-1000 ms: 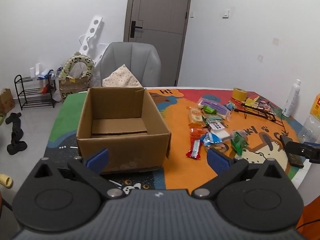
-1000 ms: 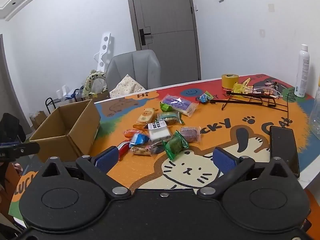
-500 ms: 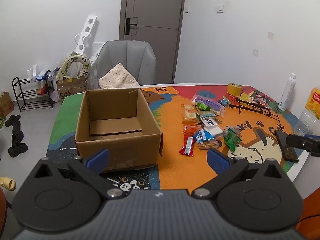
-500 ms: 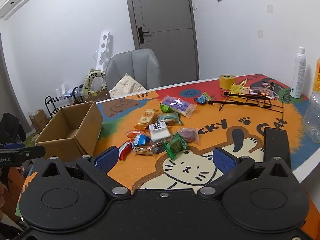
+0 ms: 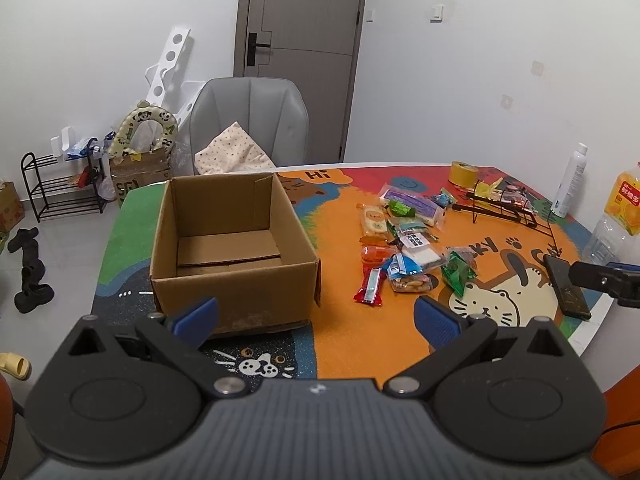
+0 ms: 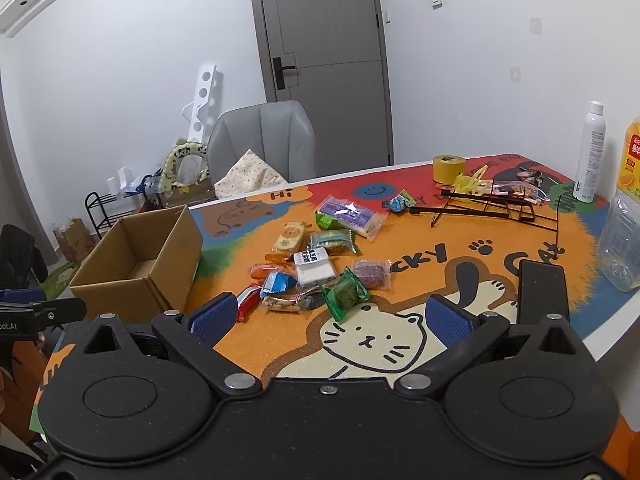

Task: Organize snacks
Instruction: 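Move the left tool toward the snack pile beside the cardboard box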

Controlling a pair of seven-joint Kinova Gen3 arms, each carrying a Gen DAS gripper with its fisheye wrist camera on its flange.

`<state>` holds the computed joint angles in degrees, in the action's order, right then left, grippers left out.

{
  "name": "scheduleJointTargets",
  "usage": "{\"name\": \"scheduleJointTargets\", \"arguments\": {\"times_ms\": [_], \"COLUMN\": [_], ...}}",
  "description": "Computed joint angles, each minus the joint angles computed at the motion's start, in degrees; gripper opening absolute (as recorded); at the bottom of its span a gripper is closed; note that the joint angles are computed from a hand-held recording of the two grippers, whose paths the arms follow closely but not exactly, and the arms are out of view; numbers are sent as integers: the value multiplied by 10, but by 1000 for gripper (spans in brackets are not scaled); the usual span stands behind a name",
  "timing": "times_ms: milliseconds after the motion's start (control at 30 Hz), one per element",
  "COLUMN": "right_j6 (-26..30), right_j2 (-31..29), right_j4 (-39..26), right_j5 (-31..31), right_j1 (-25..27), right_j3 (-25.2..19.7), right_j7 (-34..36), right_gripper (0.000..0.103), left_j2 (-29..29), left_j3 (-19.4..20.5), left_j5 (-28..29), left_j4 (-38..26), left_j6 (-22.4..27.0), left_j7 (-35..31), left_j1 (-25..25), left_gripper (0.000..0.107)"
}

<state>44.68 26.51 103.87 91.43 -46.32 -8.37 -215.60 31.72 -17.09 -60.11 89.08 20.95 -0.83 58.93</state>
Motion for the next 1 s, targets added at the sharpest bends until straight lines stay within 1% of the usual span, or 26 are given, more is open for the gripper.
{"name": "scheduleJointTargets", "arguments": {"times_ms": [200,333,433,500,733,867,1000], "right_j6": [-5,-8,-7,-5,7,11,13], "right_j2": [5,7,9,9,1,0,0], "right_j4": [-9,-10,-13,-12,5,8,9], "right_j5": [-11,-14,-19,-16,5,7,12], "right_j1": [-1,-3,-4,-6,-7,-2,1], "right_j3": [3,6,8,10,6,0,-2], "right_j7": [17,21,27,19,-5,-10,-14], "right_gripper": [103,103,103,103,103,103,103], "left_j2": [0,2,3,4,5,6,7], "left_j3": [7,-3,5,12,-11,-6,-13], "left_j5": [6,2,14,26,30,36,36], "left_j4": [-2,1,-3,-6,-5,-9,-8], "left_j6": [0,-9,-7,-6,-12,-7,-11], "left_j7": [-8,-2,-16,-29,-31,-44,-43], "left_j1": [-6,0,-6,-12,11,10,14], "left_gripper": [103,103,103,103,103,103,103]}}
